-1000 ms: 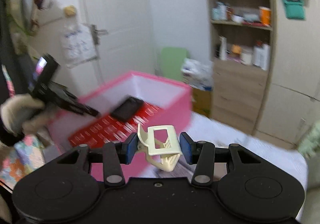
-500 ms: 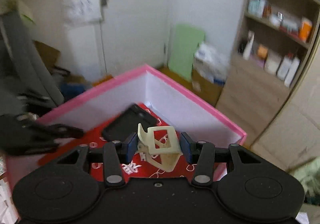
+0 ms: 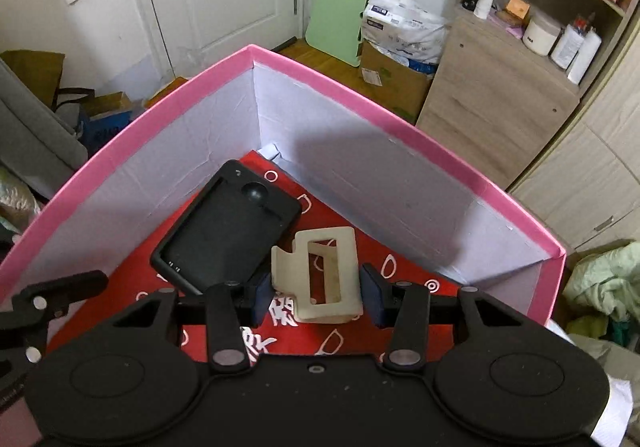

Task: Organize rigid objects
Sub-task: 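Carry the cream clip holder into the box beside the phone case and release, then return the right gripper to the table and grasp the white charger cube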

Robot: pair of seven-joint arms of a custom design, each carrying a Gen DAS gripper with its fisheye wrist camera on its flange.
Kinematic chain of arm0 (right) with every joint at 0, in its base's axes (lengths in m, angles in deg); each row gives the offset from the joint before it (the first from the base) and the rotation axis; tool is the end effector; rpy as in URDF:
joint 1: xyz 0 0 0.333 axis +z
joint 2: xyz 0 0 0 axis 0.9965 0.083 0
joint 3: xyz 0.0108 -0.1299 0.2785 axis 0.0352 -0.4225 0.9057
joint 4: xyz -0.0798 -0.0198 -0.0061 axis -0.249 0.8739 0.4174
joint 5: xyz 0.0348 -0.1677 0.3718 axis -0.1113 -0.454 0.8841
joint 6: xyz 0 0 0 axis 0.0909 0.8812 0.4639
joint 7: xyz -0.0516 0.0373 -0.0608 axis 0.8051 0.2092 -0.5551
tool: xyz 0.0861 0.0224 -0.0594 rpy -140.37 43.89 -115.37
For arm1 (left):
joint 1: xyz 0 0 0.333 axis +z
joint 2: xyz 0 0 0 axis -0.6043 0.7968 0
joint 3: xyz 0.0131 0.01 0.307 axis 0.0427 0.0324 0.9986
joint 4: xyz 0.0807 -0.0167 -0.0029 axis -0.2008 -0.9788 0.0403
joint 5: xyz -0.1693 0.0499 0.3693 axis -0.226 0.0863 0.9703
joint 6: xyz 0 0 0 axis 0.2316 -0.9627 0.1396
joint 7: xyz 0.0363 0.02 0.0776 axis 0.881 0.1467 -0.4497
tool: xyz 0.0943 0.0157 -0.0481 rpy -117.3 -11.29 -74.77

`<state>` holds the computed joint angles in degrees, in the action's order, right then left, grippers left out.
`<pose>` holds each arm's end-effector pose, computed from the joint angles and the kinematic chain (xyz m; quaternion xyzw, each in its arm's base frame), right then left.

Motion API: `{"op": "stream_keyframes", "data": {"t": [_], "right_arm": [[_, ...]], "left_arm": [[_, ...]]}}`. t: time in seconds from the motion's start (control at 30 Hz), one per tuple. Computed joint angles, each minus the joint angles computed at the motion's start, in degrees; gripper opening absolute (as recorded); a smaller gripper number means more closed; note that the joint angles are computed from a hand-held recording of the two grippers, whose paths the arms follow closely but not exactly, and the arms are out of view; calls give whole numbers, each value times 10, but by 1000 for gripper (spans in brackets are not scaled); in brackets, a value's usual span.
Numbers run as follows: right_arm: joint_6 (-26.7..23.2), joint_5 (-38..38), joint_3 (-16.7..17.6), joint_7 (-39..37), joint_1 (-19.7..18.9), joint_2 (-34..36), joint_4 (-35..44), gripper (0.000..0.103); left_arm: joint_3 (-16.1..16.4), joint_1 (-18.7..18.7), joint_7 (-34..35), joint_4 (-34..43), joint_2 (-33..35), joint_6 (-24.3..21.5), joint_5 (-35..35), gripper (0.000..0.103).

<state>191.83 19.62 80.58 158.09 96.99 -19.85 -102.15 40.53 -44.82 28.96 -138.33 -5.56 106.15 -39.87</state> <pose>0.6198 0.1366 0.4771 -0.7530 0.6111 -0.1521 0.1908 0.5718 -0.1536 0.4824 -0.4721 0.8177 -0.2669 0.1933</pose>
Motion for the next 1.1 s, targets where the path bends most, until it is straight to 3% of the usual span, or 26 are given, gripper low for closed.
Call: {"op": "stream_keyframes", "data": {"t": [0.17,0.47,0.57,0.7,0.8,1.1], "right_arm": [[-24,61,1,-4,-8,10,17,55],[-73,261,3,-70,-36,-10,7,60],[-54,299,2,-107,-37,-38,-22,60],[-31,375,-3,-234,-28,-103,-81,62],[-8,394,-9,-286,-16,-162,-130,62],[101,394,-38,-328,3,-362,-319,63]], "left_arm": [[0,0,-1,0,-1,-1,0,15],[-1,0,-5,1,1,0,3,15],[-1,0,-4,1,1,0,-1,15],[0,0,-1,1,0,-1,-7,15],[0,-1,9,-3,-1,8,-23,15],[2,-5,15,-9,-2,25,-38,15]]}}
